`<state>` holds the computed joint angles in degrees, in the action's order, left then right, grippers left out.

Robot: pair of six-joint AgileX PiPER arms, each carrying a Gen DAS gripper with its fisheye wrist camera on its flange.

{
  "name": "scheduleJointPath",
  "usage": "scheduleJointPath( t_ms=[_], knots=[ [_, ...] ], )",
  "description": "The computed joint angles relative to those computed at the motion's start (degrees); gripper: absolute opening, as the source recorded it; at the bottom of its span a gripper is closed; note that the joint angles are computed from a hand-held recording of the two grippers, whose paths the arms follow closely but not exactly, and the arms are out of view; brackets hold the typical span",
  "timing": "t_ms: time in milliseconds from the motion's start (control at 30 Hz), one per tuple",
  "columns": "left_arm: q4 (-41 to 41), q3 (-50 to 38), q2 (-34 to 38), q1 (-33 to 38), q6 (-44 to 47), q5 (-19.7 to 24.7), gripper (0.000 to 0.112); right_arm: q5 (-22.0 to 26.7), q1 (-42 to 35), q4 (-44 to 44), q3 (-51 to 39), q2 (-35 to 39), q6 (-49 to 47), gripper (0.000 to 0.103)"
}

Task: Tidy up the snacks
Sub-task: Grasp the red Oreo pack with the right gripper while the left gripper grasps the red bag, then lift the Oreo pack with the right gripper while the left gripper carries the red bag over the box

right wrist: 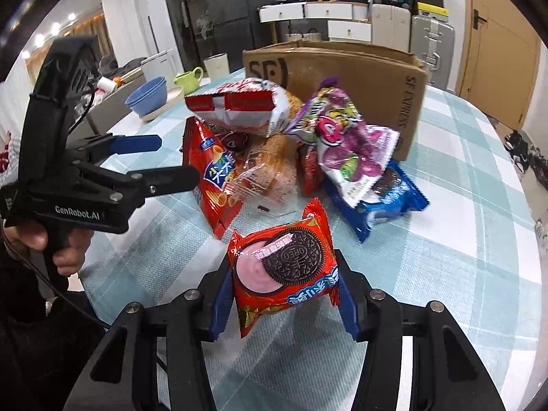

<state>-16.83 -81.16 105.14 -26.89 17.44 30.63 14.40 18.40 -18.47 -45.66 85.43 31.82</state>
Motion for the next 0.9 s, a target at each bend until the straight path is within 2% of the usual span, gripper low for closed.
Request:
scheduleJointPath(
  t_ms=[100, 200, 267, 367, 433, 600, 667, 900],
  knots=[
    [-3.7, -0.9, 0.5, -0.1, 4.2, 1.0, 0.1, 0.1, -0.2, -3.3, 1.2, -1.0, 4.1, 0.053],
    [-8.8, -1.2, 0.8, 0.7, 8.7, 2.1, 0.089, 0.0, -1.2, -3.2, 2.5, -2.4, 4.6, 0.053],
    [-11.8, -1.5, 1.0, 1.2, 11.4, 2.9, 0.077, -0.1, -1.9, -2.9, 3.1, -3.2, 4.6, 0.053],
    [-17.9, -0.9, 0.5, 1.9, 17.5, 2.8, 0.071, -0.1, -2.7, -1.7, 2.9, -3.4, 3.8, 0.053],
    [-20.7, -0.8, 0.1, 2.3, 20.1, 2.9, 0.071, -0.1, -3.3, -0.4, 3.0, -3.7, 2.5, 0.053],
    [-16.3, -3.1, 1.5, 1.1, 16.4, 3.7, 0.071, -0.1, -4.0, -0.4, 3.0, -4.2, 2.4, 0.053],
    [-14.8, -3.8, 1.8, 0.9, 15.2, 4.5, 0.063, 0.2, -3.9, -1.4, 2.8, -4.1, 3.6, 0.053],
    [-19.1, -3.0, -0.1, 1.9, 19.5, 5.7, 0.063, 0.3, -4.3, -0.9, 2.9, -4.6, 3.0, 0.053]
  ],
)
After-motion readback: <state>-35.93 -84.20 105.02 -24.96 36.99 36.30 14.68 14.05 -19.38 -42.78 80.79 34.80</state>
